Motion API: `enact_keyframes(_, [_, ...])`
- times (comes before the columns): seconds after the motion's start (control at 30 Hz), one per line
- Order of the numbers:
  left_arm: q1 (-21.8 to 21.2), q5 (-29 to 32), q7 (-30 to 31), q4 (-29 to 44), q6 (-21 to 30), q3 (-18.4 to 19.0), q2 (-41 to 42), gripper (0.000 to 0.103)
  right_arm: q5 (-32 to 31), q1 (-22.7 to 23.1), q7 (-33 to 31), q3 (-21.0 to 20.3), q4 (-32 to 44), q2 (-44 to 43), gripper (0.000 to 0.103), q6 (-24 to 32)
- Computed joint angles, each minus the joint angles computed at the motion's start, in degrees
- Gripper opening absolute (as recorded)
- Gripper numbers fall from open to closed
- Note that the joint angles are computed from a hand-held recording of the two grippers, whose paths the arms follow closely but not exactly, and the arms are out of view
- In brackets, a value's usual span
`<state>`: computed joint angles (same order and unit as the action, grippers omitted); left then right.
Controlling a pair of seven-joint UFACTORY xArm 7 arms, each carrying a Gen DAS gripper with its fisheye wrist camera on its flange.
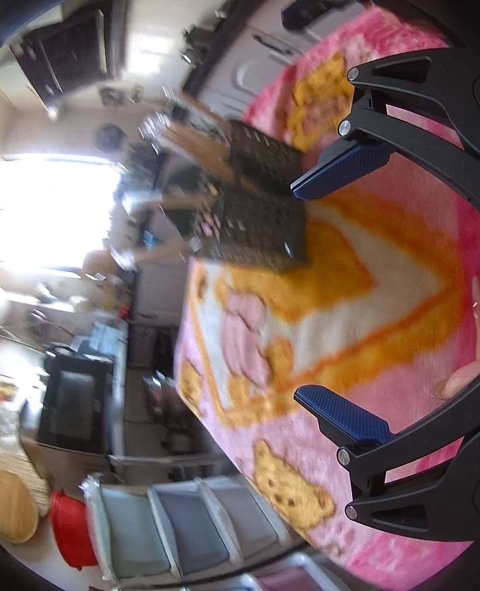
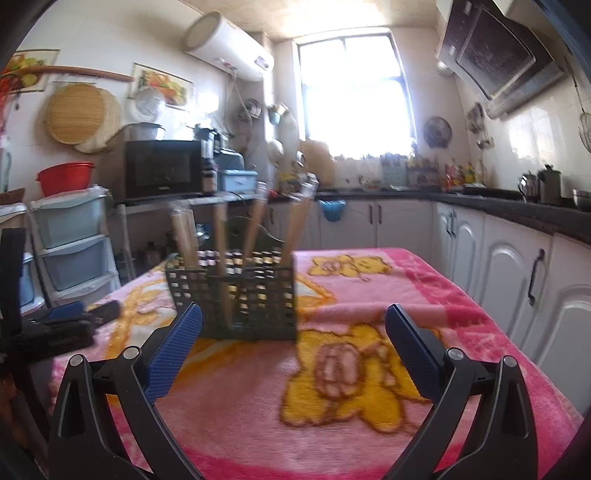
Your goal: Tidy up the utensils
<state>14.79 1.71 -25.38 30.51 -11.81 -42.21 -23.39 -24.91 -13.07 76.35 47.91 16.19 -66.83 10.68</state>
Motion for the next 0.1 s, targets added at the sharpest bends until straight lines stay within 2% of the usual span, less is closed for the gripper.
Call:
enact_keyframes(0.03, [-0.07,0.53,0.73,1.36,3.11,1.27,0.7,0.093,-0.06,0.58,-2.19,-2.43,0.32,2.02,0.097,2.6])
enact_keyframes(0.1, [-1.32,3.07,3.22,6.75,13.35,6.85,4.89,0.093,-0.55,0.88,-7.15,-7.0,2.27,7.52,0.097,9.42])
